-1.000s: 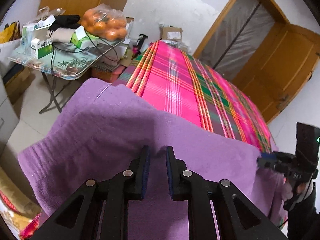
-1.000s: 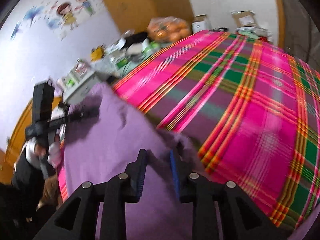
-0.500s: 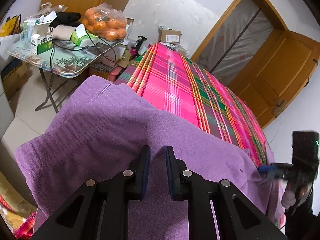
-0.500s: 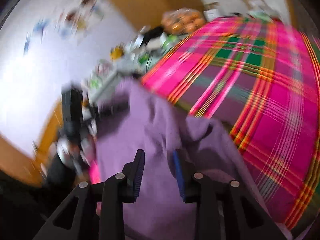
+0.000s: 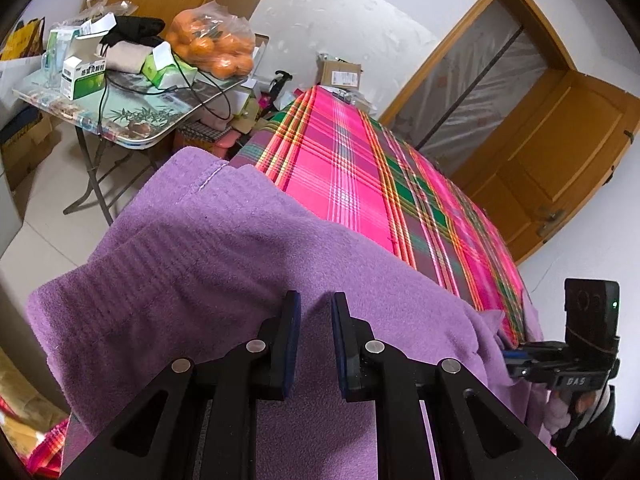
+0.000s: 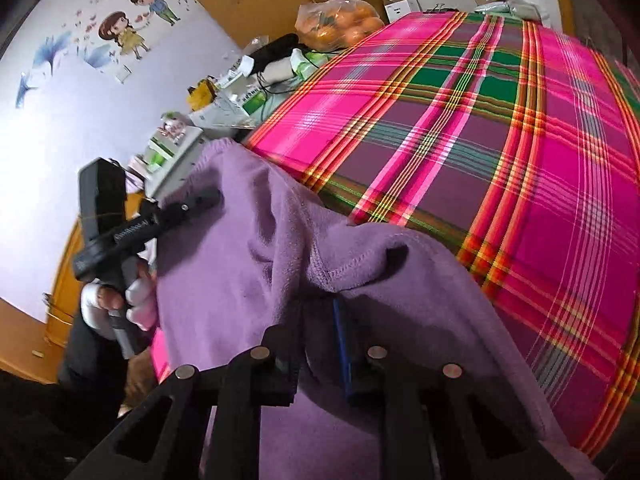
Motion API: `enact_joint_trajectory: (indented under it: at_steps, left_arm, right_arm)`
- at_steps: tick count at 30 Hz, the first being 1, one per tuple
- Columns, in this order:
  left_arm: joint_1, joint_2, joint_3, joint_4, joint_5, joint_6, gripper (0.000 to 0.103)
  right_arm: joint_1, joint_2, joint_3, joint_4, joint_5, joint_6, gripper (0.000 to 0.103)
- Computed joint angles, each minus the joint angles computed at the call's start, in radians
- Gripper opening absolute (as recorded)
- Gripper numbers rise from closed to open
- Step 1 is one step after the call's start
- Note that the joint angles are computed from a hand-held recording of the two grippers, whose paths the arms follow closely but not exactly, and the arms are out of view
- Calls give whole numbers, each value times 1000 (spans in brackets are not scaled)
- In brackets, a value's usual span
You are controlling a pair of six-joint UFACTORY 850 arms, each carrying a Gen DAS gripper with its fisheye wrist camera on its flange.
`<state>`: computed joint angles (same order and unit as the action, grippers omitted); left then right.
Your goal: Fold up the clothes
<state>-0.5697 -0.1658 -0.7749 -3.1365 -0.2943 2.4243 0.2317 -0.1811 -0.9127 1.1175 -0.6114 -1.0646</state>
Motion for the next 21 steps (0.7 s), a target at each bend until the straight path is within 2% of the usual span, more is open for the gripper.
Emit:
enact_joint_trajectory:
  at_steps: [1, 4, 9, 11, 12, 13, 14, 21]
  left_arm:
    - [0, 0, 0, -1, 0, 0, 16]
    - [2, 0, 0, 8, -1, -8, 16]
    - [3, 0, 2, 14, -3, -13, 16]
    - [3, 0, 2, 13, -3, -14, 16]
    - [3, 0, 2, 13, -3, -14, 16]
    - [2, 0, 2, 12, -4, -13, 16]
    - [2, 0, 3, 10, -4, -12, 16]
    - [1, 0, 3, 19, -8, -24, 16]
  right_arm:
    - [2, -1, 1, 3, 10, 8, 22]
    - [-6, -12, -5, 35, -2, 21, 25]
    - [-75, -58, -13, 217, -122, 25, 30]
    - [-83, -75, -22, 255, -142, 21, 31]
    - [-81, -83, -31, 252, -149, 22, 29]
    - [-78, -91, -39, 248, -157, 23, 13]
    - [-79, -95, -47, 246, -162, 21, 7]
    - [-145, -102, -122, 281, -186, 11, 5]
